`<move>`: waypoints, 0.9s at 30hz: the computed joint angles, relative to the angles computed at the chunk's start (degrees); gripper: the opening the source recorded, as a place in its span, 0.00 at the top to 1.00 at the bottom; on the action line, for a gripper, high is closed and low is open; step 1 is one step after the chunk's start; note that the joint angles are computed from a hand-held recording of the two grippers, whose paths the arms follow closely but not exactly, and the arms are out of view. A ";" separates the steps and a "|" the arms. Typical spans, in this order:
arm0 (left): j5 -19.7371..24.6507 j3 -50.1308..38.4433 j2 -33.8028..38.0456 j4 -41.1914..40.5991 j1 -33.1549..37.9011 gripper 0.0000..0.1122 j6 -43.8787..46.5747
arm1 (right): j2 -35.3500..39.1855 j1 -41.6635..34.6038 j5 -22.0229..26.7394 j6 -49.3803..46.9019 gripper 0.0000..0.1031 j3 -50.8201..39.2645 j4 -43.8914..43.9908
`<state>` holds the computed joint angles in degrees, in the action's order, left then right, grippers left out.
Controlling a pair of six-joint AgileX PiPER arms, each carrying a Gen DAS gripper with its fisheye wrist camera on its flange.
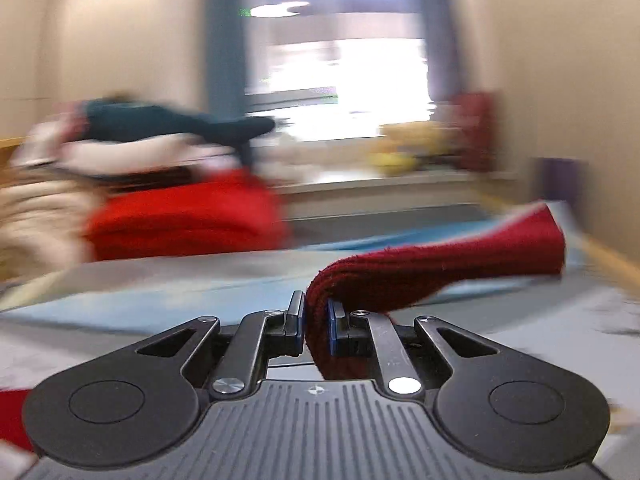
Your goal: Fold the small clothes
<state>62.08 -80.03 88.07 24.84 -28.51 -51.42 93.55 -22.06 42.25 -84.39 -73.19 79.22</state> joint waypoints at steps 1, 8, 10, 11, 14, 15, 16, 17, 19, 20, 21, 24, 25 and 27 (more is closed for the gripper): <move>-0.28 0.22 -0.14 -0.57 0.73 0.45 0.42 | -0.86 1.63 3.03 0.48 0.88 1.48 -0.37; -3.04 1.86 -1.56 -5.27 6.02 0.45 1.67 | 4.03 9.91 19.65 32.14 0.85 -1.86 -25.85; -3.64 2.10 -1.64 -5.96 7.15 0.45 1.79 | 2.77 10.66 19.95 39.02 0.84 -4.39 -31.48; -4.02 2.26 -1.60 -6.38 7.77 0.45 1.87 | 1.66 10.41 20.16 42.17 0.84 -5.80 -33.49; -5.85 3.27 -1.57 -7.41 9.35 0.45 1.70 | -1.05 7.16 24.39 50.76 0.73 -9.65 -36.48; -6.60 3.81 -1.50 -7.84 10.12 0.49 1.52 | -1.71 5.46 25.72 51.94 0.69 -10.22 -36.09; -7.23 4.30 -1.36 -8.60 11.03 0.60 1.77 | -2.74 3.57 26.05 51.35 0.66 -9.10 -34.65; -8.17 4.84 -1.31 -9.71 12.01 0.66 2.35 | -3.77 1.92 25.55 49.73 0.64 -7.12 -32.81; -10.18 6.19 -1.69 -11.65 13.99 0.77 3.03 | -5.01 -1.23 23.69 44.53 0.64 -2.89 -30.67; -10.46 6.58 -1.81 -11.62 14.69 0.78 2.53 | -5.31 -0.89 21.61 43.91 0.64 -0.91 -32.04; -10.51 6.86 -1.96 -11.24 15.17 0.78 1.88 | -4.51 1.14 19.25 45.59 0.63 -0.51 -34.73; -10.32 7.45 -2.27 -10.22 16.58 0.78 0.66 | -0.77 1.43 16.62 44.47 0.63 -1.80 -34.26; -10.21 7.69 -2.37 -10.22 17.15 0.78 0.72 | 0.24 1.93 14.46 43.58 0.63 -2.24 -34.55; -10.03 8.31 -2.81 -10.40 18.08 0.78 0.96 | 2.88 2.69 9.28 40.69 0.63 -2.49 -34.34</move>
<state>52.06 -71.72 85.26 14.44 -10.43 -50.46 96.44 -19.37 51.54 -43.70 -75.68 44.88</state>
